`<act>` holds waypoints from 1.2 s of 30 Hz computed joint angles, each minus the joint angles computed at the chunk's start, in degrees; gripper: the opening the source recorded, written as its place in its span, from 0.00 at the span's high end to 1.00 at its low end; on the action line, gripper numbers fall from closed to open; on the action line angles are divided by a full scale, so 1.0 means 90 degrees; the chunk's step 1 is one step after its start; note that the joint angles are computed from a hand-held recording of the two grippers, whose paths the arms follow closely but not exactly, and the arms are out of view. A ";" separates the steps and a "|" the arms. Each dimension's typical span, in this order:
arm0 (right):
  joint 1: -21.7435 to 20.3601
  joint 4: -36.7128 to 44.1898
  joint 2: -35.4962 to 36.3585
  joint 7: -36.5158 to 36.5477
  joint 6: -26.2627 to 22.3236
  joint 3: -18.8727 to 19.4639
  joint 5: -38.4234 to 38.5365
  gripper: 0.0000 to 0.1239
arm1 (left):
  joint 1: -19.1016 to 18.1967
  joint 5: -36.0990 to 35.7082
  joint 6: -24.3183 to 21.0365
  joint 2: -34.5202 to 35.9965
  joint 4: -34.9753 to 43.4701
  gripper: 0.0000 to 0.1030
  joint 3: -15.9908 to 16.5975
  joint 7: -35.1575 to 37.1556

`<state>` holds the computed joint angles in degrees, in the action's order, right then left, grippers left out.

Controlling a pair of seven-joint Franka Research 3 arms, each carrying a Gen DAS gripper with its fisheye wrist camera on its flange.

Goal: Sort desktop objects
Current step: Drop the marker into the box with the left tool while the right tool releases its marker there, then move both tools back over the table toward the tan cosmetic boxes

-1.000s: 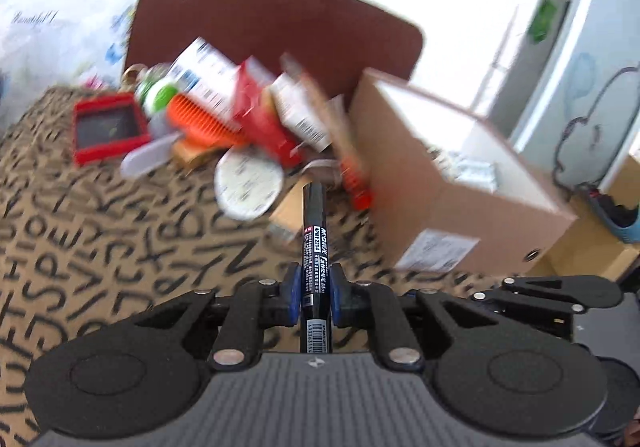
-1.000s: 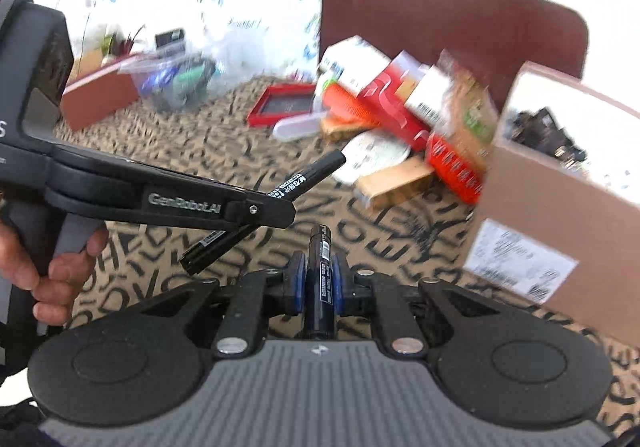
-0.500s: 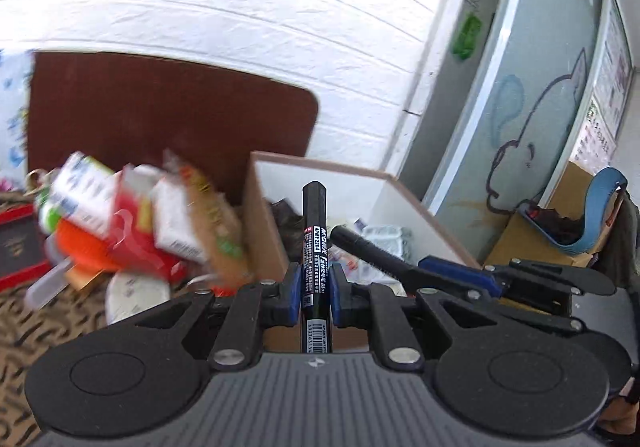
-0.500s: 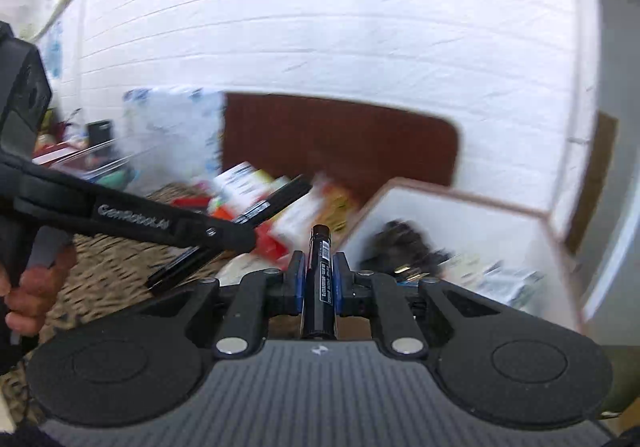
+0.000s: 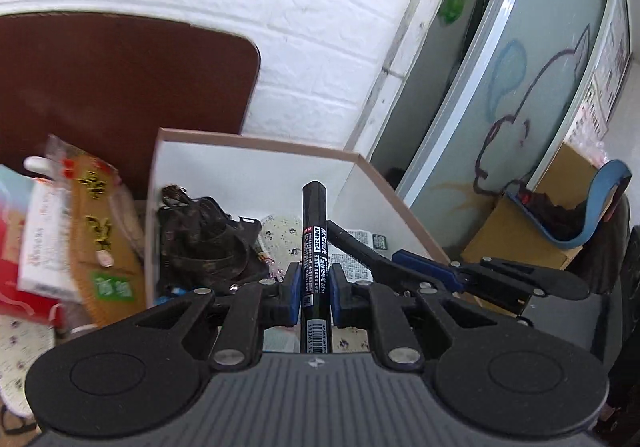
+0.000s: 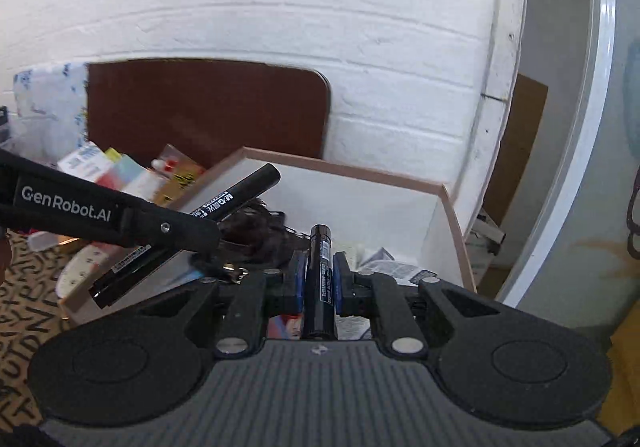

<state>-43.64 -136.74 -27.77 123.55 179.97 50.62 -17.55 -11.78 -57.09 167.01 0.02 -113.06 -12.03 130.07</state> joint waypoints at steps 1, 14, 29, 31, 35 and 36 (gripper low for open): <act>-0.0041 0.0059 0.0086 -0.0031 -0.0058 0.0020 -0.0025 0.90 | -0.0002 0.0180 0.0010 0.0127 0.0102 0.87 -0.0001 -0.0164; -0.0372 0.0359 0.0227 0.0464 -0.0712 0.0221 -0.1078 0.45 | 0.0323 -0.0396 0.0255 0.0275 0.0200 0.12 -0.0321 -0.0046; 0.0993 0.0046 -0.0152 0.1330 -0.1163 -0.0693 -0.1828 0.28 | -0.0276 -0.0143 0.0506 -0.0570 -0.0822 0.12 0.0170 -0.0050; 0.1157 -0.0009 -0.0250 0.1492 -0.1209 -0.0784 -0.1932 0.28 | -0.0394 -0.0103 0.0494 -0.0736 -0.1002 0.12 0.0298 -0.0093; 0.1498 -0.0120 -0.0447 0.1802 -0.1268 -0.0894 -0.2180 0.28 | -0.0783 -0.0793 0.0651 -0.1203 -0.1464 0.12 0.0660 0.0415; 0.1572 -0.0135 -0.0478 0.1856 -0.1246 -0.0902 -0.2236 0.28 | -0.0894 -0.0984 0.0712 -0.1331 -0.1592 0.12 0.0766 0.0570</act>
